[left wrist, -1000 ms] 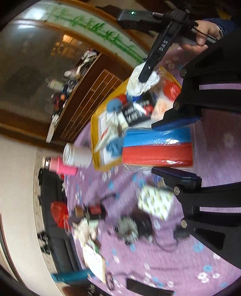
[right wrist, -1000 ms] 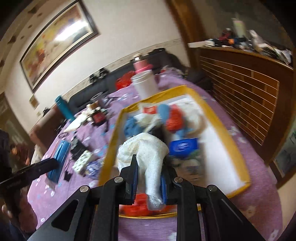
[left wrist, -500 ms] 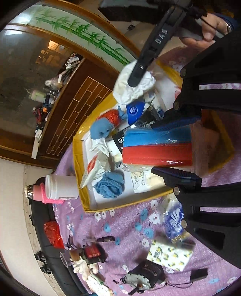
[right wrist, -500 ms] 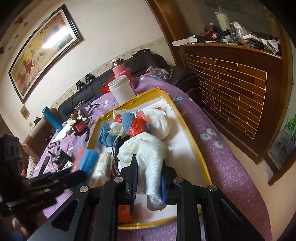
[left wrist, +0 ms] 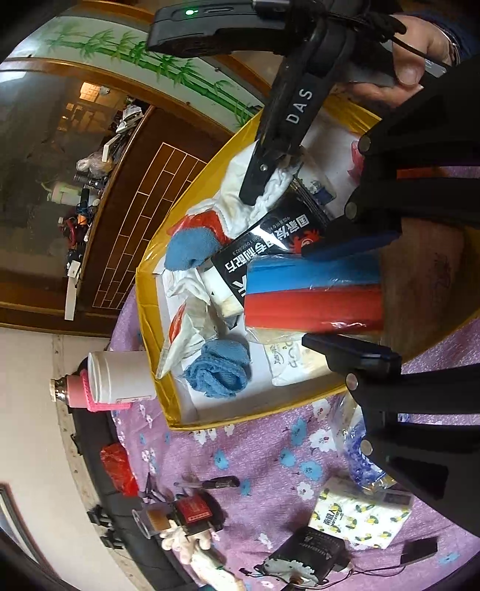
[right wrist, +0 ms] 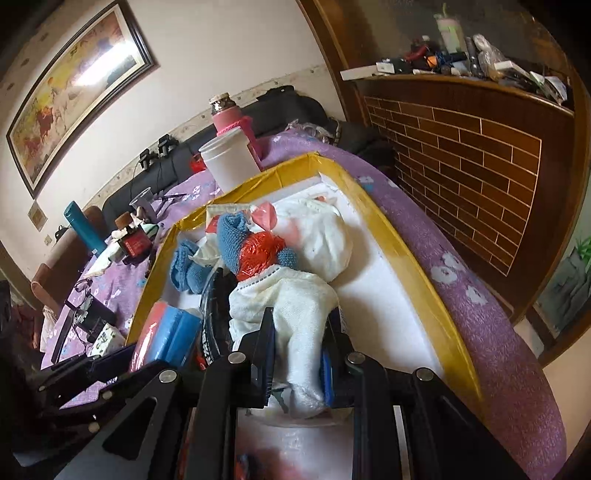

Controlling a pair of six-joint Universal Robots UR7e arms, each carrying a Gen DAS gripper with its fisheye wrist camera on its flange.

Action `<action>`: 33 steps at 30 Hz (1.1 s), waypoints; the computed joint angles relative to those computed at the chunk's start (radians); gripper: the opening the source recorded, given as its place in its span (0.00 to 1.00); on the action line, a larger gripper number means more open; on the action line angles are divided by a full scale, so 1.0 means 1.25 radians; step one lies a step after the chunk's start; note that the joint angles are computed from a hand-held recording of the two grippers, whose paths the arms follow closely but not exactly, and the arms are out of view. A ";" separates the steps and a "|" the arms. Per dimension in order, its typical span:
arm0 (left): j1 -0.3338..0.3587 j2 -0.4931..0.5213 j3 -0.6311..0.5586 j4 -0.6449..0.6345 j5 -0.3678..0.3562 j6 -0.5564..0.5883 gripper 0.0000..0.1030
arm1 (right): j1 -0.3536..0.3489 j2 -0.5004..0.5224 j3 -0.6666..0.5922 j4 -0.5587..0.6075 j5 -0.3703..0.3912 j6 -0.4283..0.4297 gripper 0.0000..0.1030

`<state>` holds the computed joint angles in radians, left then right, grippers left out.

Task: Organize soft objects
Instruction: 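Lower the sponge pack and white cloth into the tray and open both grippers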

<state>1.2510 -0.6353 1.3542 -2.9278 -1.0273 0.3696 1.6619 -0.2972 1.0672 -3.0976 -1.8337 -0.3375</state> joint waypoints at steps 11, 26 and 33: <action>-0.005 0.022 -0.004 -0.047 0.038 0.032 0.41 | -0.007 0.024 -0.042 0.023 0.021 -0.001 0.21; -0.017 0.043 0.006 -0.133 0.078 0.104 0.41 | -0.008 0.023 -0.043 0.024 0.024 0.001 0.21; -0.019 0.045 0.006 -0.140 0.084 0.113 0.41 | -0.010 0.020 -0.041 0.025 0.030 0.004 0.21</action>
